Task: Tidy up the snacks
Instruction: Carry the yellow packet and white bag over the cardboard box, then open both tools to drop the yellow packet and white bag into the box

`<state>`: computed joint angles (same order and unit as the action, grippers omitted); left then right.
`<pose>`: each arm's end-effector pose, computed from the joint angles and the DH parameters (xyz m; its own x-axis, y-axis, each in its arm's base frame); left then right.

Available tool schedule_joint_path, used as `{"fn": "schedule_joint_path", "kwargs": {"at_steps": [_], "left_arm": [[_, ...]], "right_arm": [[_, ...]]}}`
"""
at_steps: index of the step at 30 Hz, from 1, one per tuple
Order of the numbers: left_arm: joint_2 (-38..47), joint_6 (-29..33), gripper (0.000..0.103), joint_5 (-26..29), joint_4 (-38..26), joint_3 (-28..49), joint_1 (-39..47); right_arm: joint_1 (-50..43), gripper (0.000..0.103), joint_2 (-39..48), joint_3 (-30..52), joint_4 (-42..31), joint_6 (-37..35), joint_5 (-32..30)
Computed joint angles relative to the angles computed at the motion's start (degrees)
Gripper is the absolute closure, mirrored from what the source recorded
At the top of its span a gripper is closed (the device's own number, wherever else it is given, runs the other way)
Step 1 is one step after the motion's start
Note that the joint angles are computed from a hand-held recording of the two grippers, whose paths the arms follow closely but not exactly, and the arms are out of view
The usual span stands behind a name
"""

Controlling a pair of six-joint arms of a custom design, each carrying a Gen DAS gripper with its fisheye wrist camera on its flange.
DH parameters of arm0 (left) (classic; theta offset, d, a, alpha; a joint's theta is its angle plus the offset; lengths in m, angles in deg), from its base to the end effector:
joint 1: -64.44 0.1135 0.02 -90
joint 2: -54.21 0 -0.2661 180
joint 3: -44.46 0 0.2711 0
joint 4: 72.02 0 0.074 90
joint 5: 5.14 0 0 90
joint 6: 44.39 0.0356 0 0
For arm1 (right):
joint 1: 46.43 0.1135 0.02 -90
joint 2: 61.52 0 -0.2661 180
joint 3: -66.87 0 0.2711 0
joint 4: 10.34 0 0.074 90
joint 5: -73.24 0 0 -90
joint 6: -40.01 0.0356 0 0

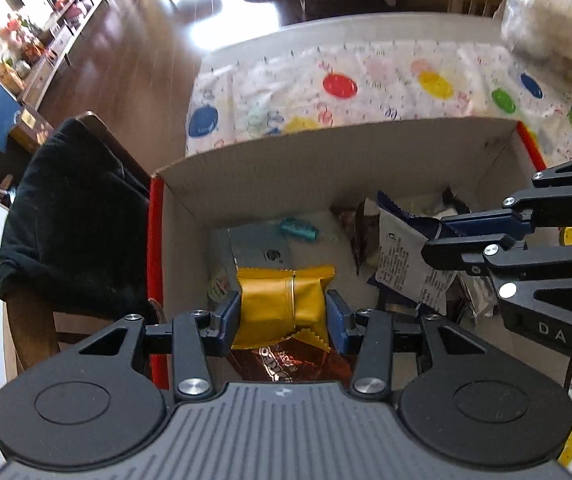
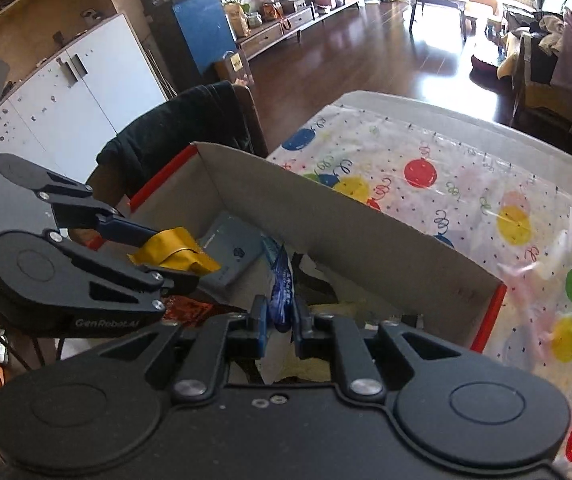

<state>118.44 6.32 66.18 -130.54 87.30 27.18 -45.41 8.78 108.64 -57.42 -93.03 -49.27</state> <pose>0.1467 -0.0972 0.1482 -0.9414 -0.0376 -0.3353 -0.0869 0.9873 0.1331 0.1940 0.0226 0.1338 -0.6064 -0.5864 -0.5369 -0.7696 0.6027 0.2109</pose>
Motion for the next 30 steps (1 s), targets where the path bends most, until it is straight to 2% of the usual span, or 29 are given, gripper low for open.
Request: {"fn": "schedule_joint_path", "kwargs": {"at_steps": [5,8,15,21,24,30], "left_arm": [[3.2,1.4,0.058,1.7,0.2,1.5,1.5],[4.1,1.5,0.058,2.5,-0.1,2.1,1.7],[3.0,0.1,0.054,2.4,-0.3,2.4,0.6],[-0.6,-5.0,0.046,-0.2,-2.5,2.4,-4.0],[-2.5,-8.0,0.046,-1.3,-3.8,2.4,-6.4],[-5.6,-15.4,0.04,-5.2,-7.7,3.9,-14.2]], "right_arm": [[1.6,0.091,0.6,0.2,1.1,2.3,1.5],[2.1,0.084,0.4,0.4,0.8,2.6,2.0],[0.3,0.078,-1.6,0.6,-2.6,0.5,1.9],[-3.0,0.07,-5.4,0.8,-7.4,-2.9,0.2],[-5.1,0.067,-7.3,1.3,-10.3,-5.1,-0.9],[-11.7,0.061,-9.7,3.4,-18.1,-12.0,-4.4]]}}
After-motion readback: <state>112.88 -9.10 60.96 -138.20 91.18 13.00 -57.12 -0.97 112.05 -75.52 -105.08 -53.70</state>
